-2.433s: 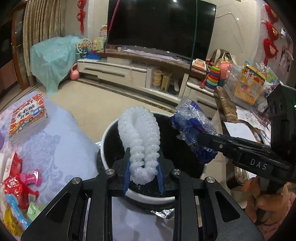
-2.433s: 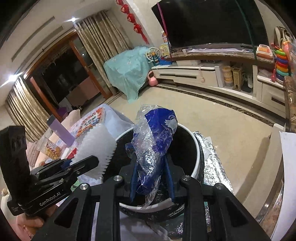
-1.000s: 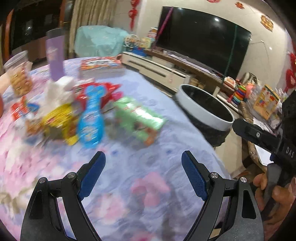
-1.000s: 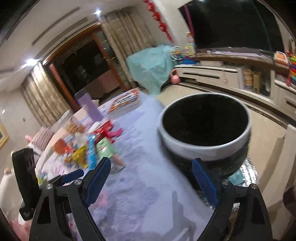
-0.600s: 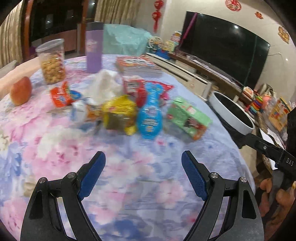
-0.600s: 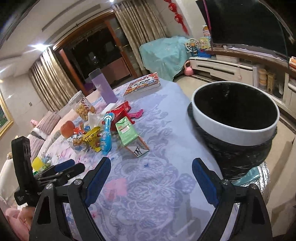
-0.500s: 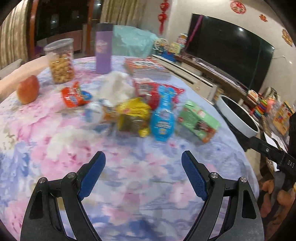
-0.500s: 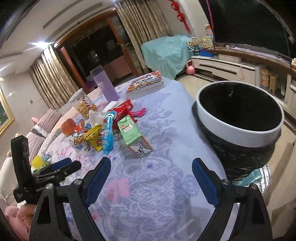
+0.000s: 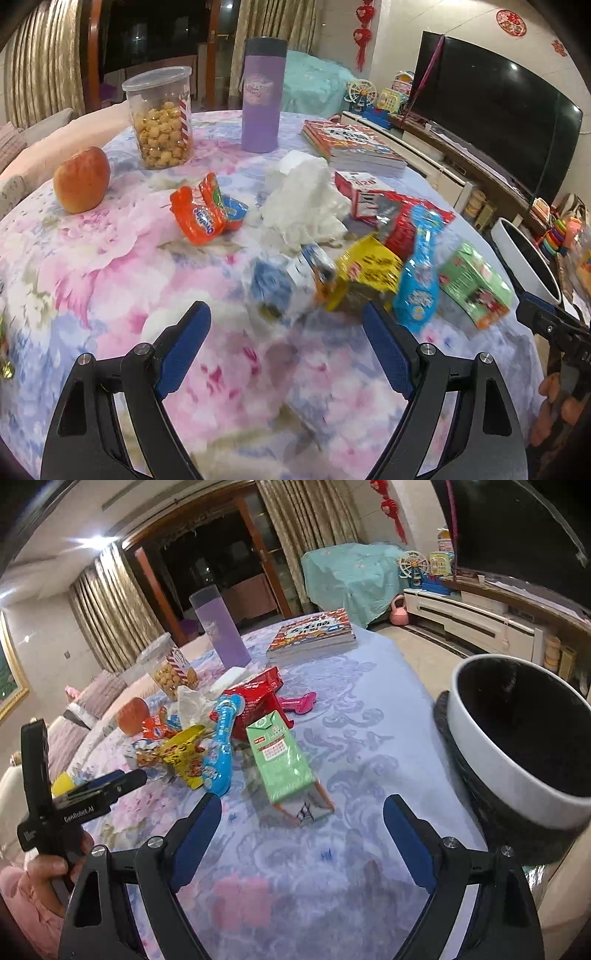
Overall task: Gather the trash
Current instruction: 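Grasp the green juice carton with the right tool while the left tool grasps the printed wrapper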
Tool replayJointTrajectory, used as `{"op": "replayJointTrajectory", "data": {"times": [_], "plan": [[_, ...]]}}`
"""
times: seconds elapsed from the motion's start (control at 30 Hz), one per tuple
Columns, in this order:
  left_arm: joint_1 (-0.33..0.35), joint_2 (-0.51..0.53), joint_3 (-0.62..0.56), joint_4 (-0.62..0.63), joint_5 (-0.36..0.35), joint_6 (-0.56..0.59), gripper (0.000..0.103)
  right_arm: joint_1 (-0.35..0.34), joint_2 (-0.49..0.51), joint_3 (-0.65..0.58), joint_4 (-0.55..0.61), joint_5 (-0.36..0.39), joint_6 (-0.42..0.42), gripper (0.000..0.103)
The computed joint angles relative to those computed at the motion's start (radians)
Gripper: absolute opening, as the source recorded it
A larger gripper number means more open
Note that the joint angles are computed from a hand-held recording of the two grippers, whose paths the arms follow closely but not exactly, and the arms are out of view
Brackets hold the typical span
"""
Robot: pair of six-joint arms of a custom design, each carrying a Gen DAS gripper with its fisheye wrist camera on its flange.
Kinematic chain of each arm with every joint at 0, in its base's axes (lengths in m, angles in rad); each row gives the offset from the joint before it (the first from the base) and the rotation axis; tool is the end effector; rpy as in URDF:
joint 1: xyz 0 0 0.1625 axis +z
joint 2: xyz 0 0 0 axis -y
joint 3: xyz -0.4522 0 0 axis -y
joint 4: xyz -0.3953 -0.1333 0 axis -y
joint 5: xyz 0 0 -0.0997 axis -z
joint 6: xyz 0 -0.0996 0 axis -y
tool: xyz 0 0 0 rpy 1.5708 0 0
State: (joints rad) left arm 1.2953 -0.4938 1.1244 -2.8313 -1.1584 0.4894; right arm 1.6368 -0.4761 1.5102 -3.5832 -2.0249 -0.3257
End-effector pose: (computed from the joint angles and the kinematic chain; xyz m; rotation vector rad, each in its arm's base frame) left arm -0.0650 -0.8668 0.1287 0.7954 2.4458 -0.7739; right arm 0.1378 -0.7264 0.0628 0.1727 -2.3453 1.1622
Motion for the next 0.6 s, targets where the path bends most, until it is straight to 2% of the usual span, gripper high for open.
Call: {"op": "replayJointTrajectory", "data": {"times": [0.1, 0.2, 0.23, 0.27, 0.3, 0.33, 0.37, 0.6], "plan": [[0.007, 0.028, -0.055, 0.034, -0.005, -0.008, 0.084, -0.001, 0.020, -0.052, 0.040, -0.016, -0.014, 0.090], [0.012, 0.037, -0.072, 0.059, -0.019, -0.015, 0.059, -0.004, 0.036, -0.092, 0.080, -0.031, -0.020, 0.088], [0.016, 0.038, -0.081, 0.083, -0.032, -0.021, 0.045, -0.006, 0.040, -0.099, 0.086, -0.028, -0.019, 0.082], [0.019, 0.038, -0.086, 0.095, -0.039, -0.028, 0.037, -0.007, 0.043, -0.104, 0.091, -0.029, -0.017, 0.077], [0.023, 0.035, -0.084, 0.094, -0.050, -0.033, 0.036, -0.007, 0.047, -0.114, 0.106, -0.035, -0.015, 0.063], [0.026, 0.028, -0.077, 0.087, -0.064, -0.037, 0.032, -0.008, 0.049, -0.120, 0.124, -0.037, -0.010, 0.044], [0.028, 0.018, -0.062, 0.073, -0.072, -0.039, 0.030, -0.009, 0.049, -0.122, 0.137, -0.035, -0.004, 0.035], [0.023, -0.085, 0.105, -0.015, -0.103, -0.015, 0.028, -0.004, 0.033, -0.057, 0.068, -0.012, -0.011, 0.033]]}}
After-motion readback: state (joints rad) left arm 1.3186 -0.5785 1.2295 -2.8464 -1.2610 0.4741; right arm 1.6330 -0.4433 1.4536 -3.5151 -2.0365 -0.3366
